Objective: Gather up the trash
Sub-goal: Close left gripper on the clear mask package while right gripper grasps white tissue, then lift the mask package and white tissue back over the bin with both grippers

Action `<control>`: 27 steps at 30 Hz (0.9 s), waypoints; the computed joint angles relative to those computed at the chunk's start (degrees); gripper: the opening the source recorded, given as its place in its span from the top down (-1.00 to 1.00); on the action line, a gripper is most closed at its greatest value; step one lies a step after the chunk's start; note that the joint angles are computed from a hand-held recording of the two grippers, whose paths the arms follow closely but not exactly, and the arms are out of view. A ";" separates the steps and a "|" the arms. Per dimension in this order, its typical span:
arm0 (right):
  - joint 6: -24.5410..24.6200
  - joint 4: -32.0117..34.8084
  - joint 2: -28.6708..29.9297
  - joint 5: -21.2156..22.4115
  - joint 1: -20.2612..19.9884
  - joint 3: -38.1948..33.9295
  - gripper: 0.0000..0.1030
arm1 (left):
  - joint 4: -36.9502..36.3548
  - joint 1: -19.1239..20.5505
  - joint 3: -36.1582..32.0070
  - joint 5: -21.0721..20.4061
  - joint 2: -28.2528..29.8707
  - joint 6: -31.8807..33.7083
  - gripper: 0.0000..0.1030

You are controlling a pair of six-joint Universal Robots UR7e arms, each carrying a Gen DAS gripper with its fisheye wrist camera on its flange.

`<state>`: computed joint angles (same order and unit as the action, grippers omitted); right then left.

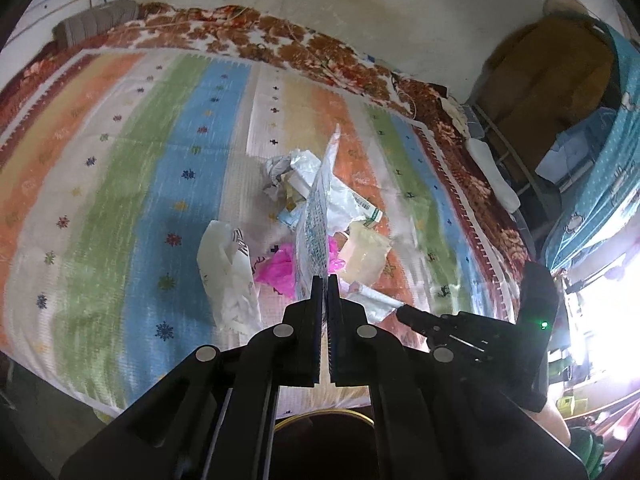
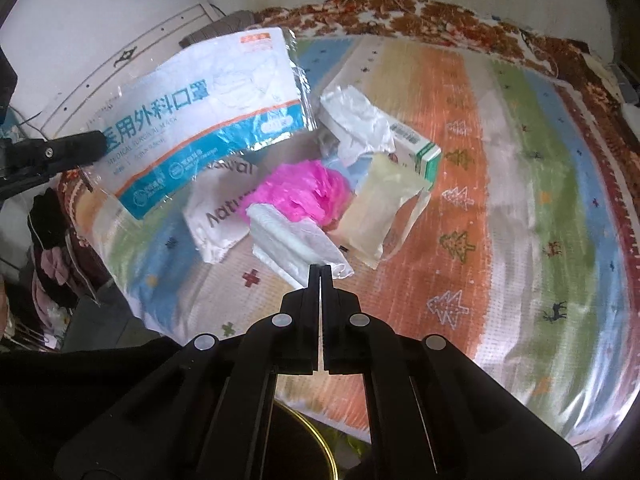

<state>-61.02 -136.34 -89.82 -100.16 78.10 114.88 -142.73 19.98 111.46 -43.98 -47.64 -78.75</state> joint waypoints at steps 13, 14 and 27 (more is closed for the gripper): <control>-2.49 1.27 -10.67 3.82 0.45 4.08 1.00 | 4.40 -5.04 -1.00 -0.55 0.46 -3.30 0.98; -2.42 1.80 -11.36 4.25 0.28 4.18 1.00 | 4.88 -5.55 -1.07 -0.43 0.57 -3.47 0.98; -4.20 3.74 -20.00 7.12 -3.59 7.30 1.00 | 7.18 -10.13 -0.17 -2.47 1.54 -6.78 0.99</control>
<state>-65.21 -132.60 -109.81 -93.04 74.51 122.18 -135.55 9.86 111.29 -46.45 -46.10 -85.52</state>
